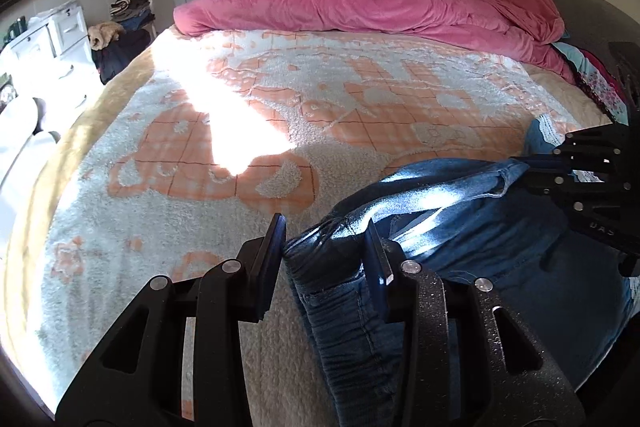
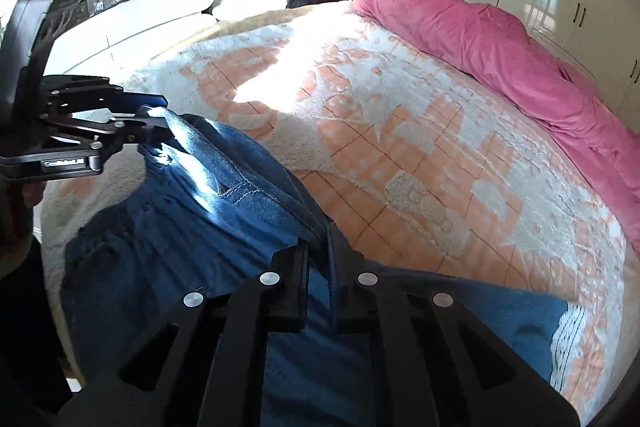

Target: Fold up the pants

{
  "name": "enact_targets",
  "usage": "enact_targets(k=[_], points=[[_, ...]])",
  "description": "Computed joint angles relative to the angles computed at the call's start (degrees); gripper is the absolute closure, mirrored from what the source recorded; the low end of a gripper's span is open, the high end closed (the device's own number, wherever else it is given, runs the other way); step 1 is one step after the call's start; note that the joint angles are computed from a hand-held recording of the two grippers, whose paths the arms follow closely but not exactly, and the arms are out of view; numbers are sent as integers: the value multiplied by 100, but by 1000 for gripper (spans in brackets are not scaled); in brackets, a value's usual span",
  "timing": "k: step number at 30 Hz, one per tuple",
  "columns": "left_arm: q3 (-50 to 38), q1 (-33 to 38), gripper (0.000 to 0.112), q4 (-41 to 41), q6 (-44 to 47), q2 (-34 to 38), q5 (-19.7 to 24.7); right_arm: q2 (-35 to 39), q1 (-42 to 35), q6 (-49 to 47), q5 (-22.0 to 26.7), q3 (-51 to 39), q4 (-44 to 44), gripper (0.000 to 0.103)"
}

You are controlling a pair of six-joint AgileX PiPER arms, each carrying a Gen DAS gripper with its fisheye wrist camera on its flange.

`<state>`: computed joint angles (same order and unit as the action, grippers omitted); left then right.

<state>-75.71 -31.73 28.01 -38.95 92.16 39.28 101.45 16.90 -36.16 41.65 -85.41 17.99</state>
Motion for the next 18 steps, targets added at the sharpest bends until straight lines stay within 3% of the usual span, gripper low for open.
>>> enact_targets(k=[8,14,18], points=[[945,-1831,83,2101,-2152,-859,1152,-2284,-79,-513,-247,2372,1040,96],[1528,-2295,83,1710,-2682,-1178,1420,-3133,227,-560,-263,3507,1195,96],[1900,-2075,78,1046,-2688,-1382,1238,-3198,731,-345,-419,4051,1012,93]])
